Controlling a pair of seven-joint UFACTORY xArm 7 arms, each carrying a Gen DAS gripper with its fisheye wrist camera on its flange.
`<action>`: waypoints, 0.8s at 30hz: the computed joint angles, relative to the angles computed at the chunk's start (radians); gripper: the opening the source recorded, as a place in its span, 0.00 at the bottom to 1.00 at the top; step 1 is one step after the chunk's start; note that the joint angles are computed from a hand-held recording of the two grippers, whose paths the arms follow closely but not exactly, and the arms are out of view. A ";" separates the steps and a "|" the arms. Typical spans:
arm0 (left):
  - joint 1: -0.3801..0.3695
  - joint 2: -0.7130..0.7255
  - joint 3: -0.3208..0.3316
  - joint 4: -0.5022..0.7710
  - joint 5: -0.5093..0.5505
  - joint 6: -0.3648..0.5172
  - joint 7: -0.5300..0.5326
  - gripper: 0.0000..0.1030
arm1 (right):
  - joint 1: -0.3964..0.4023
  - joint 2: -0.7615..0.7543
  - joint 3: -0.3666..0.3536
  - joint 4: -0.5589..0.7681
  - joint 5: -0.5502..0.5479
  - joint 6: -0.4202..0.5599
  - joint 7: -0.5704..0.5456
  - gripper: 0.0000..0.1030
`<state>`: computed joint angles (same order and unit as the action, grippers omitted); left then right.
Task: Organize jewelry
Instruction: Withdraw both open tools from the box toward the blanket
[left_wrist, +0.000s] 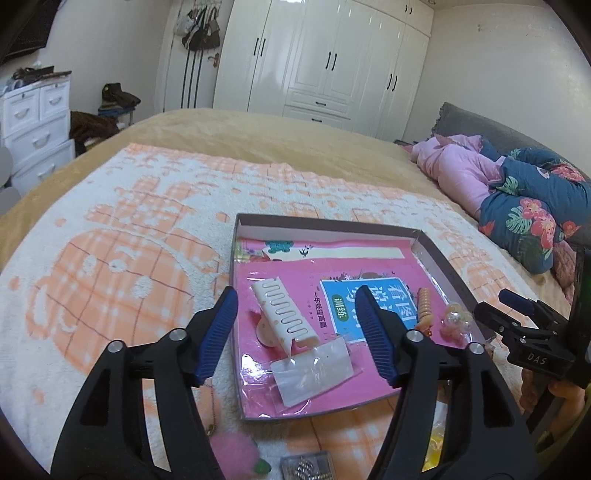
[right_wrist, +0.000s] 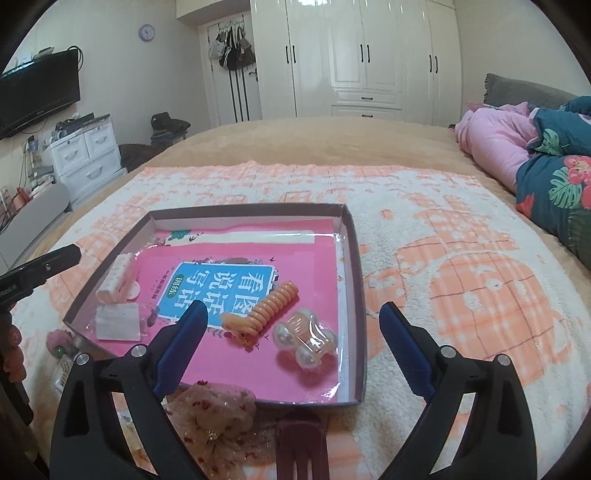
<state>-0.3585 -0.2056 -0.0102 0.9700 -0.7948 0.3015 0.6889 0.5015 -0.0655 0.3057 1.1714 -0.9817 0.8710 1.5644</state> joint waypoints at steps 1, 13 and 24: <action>0.000 -0.008 0.000 -0.006 -0.002 -0.006 0.002 0.60 | 0.001 -0.007 0.001 -0.005 -0.004 0.000 0.007 0.89; -0.031 -0.097 0.045 -0.063 -0.019 -0.029 -0.003 0.78 | 0.007 -0.058 0.047 -0.032 -0.026 0.045 0.046 0.89; -0.037 -0.171 0.080 -0.128 0.048 -0.032 -0.064 0.79 | 0.025 -0.079 0.081 -0.039 -0.033 0.065 0.057 0.89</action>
